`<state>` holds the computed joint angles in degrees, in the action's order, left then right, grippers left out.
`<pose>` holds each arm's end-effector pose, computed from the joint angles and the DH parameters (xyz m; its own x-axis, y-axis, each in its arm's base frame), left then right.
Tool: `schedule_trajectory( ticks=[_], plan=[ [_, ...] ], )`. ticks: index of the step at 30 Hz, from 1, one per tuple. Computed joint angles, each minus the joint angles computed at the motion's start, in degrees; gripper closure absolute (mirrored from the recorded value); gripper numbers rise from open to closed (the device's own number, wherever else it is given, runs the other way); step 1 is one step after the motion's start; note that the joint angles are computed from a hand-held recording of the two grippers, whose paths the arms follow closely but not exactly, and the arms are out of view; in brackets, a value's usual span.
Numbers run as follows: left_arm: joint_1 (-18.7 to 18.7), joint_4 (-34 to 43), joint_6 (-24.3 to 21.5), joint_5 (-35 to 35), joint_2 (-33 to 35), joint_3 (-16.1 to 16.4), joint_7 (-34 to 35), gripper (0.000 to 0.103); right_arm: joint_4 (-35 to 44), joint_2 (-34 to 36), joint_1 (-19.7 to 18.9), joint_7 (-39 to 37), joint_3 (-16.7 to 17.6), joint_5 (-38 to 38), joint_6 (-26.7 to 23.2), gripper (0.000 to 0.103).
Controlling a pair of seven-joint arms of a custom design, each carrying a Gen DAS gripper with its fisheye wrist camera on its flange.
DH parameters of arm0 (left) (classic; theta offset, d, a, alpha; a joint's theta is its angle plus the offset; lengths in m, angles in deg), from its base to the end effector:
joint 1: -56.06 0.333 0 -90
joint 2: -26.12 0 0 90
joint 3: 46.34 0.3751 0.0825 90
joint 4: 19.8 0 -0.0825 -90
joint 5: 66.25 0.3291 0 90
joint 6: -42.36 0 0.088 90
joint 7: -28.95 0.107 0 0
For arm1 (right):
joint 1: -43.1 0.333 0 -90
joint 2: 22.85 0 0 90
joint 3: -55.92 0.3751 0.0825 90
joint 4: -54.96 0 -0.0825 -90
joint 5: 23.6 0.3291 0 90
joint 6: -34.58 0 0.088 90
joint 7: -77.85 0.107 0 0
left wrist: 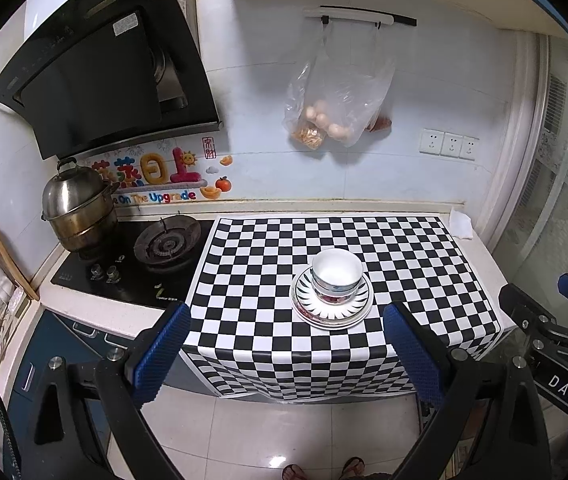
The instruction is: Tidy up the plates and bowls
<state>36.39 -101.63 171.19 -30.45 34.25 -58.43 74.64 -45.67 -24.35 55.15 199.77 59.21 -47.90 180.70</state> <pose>0.5244 -0.2891 0.7538 0.0238 -0.9991 -0.0365 -0.6436 0.0126 -0.7653 0.5276 0.1511 0.7295 -0.0360 -0.9994 -0.0019 -0.6326 0.0243 -0.7741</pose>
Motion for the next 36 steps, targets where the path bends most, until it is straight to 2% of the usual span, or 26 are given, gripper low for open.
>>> schedule_trajectory(
  ticks=[36],
  plan=[
    [-0.7,2.2,-0.5,-0.3,3.0,0.9,0.5,0.004,2.0,2.5,1.1,-2.1,-1.3,1.8,-1.4,0.009]
  ],
)
